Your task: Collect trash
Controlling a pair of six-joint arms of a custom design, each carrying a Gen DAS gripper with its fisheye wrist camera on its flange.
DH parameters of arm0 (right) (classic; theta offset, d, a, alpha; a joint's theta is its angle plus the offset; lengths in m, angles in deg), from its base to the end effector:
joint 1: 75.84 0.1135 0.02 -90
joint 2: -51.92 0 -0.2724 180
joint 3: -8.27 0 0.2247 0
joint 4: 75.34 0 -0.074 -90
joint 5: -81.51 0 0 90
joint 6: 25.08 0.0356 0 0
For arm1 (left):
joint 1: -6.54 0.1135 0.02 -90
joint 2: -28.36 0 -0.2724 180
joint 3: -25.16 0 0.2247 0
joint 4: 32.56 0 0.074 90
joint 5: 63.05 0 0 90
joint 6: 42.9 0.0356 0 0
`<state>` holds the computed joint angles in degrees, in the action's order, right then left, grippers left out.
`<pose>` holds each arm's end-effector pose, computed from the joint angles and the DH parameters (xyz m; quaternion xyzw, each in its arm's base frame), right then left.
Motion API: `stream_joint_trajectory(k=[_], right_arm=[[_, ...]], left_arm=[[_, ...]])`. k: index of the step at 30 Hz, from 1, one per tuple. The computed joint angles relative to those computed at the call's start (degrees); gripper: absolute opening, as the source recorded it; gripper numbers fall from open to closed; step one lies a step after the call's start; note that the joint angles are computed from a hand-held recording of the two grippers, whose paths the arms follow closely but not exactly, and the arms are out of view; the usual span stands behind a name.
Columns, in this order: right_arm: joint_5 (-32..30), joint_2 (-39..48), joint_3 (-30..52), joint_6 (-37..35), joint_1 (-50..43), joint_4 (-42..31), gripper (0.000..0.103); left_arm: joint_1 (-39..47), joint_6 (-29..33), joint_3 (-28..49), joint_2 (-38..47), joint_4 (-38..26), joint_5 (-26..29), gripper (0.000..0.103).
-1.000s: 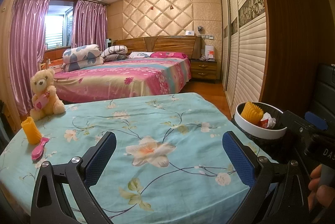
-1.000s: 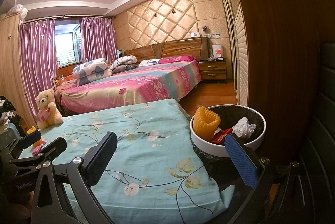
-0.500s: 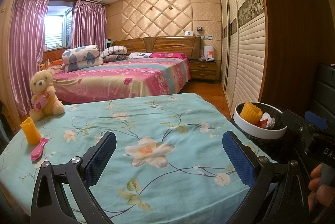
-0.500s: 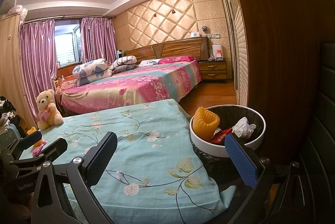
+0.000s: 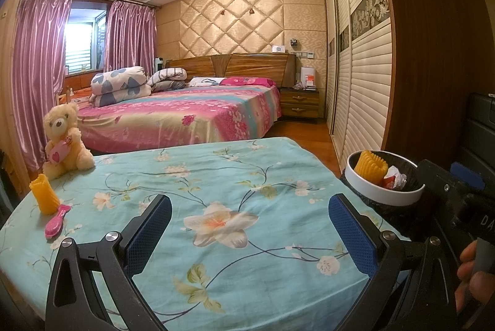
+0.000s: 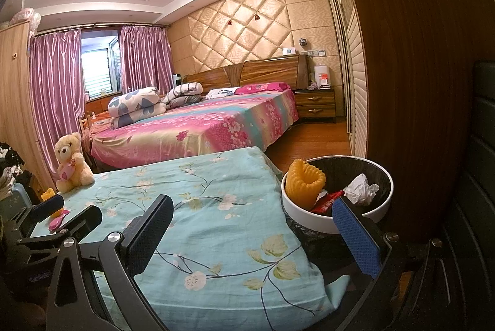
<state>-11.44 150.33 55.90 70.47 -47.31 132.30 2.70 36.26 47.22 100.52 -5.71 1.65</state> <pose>0.2650 0.1462 0.1658 -0.1801 0.8147 0.1819 0.5203 0.1789 0.0032 0.1585 -0.1700 0.8059 0.1128 0.5557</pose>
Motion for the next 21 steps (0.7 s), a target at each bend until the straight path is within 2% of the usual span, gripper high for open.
stream_joint_trajectory(k=[9,21], right_arm=[[0.24,-0.48,-0.12,0.36,0.4,-0.64,0.103],[0.74,0.8,1.81,1.83,1.69,-4.34,0.103]], left_arm=[[0.41,0.11,0.14,0.49,0.25,0.56,0.102],[5.39,0.93,0.73,5.33,3.72,5.72,0.102]])
